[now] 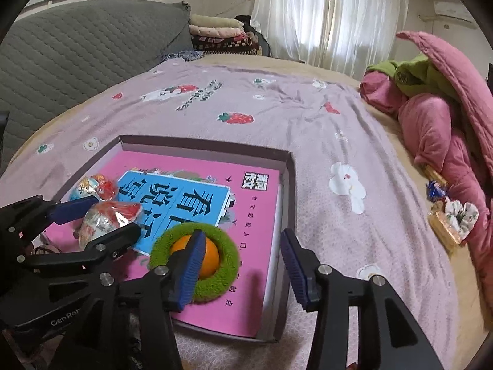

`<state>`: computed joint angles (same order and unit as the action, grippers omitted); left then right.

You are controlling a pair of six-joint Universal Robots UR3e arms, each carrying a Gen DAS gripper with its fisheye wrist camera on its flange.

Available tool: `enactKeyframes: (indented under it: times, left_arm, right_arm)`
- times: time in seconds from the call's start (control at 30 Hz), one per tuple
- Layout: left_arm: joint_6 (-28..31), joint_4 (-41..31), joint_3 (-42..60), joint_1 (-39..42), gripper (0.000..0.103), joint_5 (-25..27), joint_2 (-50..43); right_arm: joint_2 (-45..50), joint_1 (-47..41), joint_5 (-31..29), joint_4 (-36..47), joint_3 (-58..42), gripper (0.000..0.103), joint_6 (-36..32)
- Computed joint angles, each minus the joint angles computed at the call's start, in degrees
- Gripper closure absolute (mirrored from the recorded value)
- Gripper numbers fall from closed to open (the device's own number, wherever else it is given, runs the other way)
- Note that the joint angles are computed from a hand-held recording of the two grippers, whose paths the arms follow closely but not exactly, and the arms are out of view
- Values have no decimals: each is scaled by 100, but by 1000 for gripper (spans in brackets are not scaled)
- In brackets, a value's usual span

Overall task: Organize objects
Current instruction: 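Open left tool releasing the white egg while right tool opens releasing the green ring, then withdraw both open tools back from the grey tray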

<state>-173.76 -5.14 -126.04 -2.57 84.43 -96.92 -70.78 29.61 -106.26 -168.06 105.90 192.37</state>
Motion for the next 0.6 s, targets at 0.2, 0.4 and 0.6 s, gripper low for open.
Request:
enactKeyframes:
  times: [0.2, 0.4, 0.6]
  left_arm:
    - [-34, -90, -33, 32, 38, -41, 242]
    - [-48, -217, -21, -3, 36, 9, 411]
    - [-40, -396, -83, 91, 33, -16, 741]
  right_arm:
    - [-107, 8, 26, -36, 65, 53, 11]
    - [-212, -43, 116, -112, 142, 50, 25]
    - [-319, -63, 169, -266, 230, 43, 39]
